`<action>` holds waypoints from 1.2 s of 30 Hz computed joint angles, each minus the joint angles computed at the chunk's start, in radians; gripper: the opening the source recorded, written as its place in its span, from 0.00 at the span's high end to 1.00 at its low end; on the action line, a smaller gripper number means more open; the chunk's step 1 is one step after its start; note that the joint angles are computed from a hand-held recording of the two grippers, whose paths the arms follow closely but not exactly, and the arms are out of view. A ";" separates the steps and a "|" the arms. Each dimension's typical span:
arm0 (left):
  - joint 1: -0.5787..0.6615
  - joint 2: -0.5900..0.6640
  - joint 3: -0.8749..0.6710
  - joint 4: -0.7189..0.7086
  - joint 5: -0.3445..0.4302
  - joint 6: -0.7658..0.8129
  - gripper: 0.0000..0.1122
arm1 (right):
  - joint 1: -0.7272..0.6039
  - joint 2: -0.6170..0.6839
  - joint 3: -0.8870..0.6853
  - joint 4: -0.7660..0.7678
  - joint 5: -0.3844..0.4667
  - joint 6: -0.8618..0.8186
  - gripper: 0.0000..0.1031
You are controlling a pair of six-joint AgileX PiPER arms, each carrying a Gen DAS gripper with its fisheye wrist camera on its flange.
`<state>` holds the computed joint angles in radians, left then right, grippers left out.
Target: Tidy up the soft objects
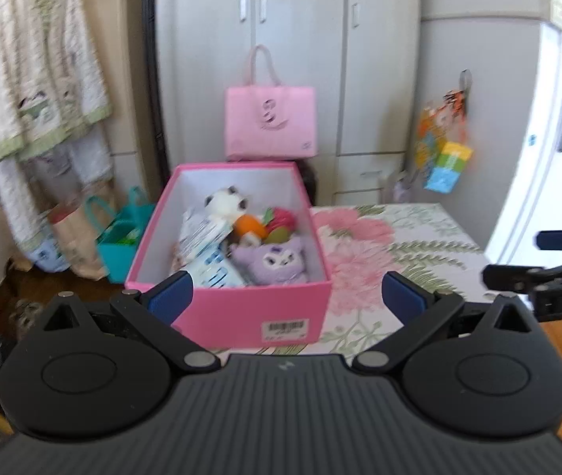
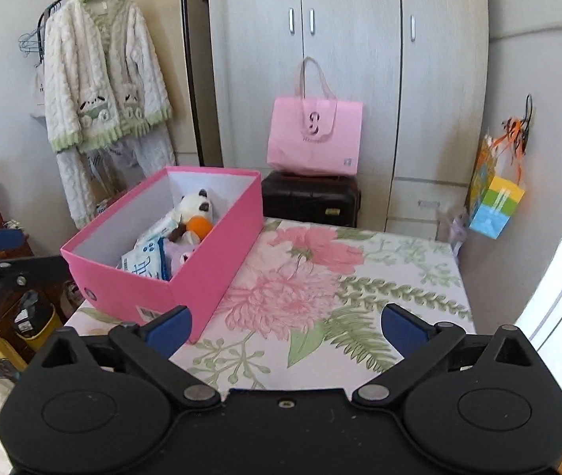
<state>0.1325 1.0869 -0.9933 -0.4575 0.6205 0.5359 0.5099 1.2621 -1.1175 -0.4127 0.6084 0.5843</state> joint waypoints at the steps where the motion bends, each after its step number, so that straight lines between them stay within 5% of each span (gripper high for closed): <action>1: -0.017 -0.003 0.000 0.054 -0.004 -0.058 0.08 | -0.001 -0.010 0.012 0.000 -0.009 0.019 0.00; 12: -0.034 -0.067 0.110 -0.009 -0.090 -0.020 0.08 | 0.105 -0.099 0.146 -0.201 -0.034 0.303 0.00; 26: -0.059 -0.137 0.215 -0.066 -0.174 0.061 0.08 | 0.303 -0.101 0.205 -0.585 0.163 0.671 0.00; 36: -0.096 -0.171 0.251 -0.005 -0.202 0.006 0.08 | 0.354 -0.152 0.257 -0.647 0.213 0.778 0.00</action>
<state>0.0361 0.9162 -0.7425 -0.4626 0.4183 0.5420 0.8641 1.1104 -0.8605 -1.0594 0.8213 1.3619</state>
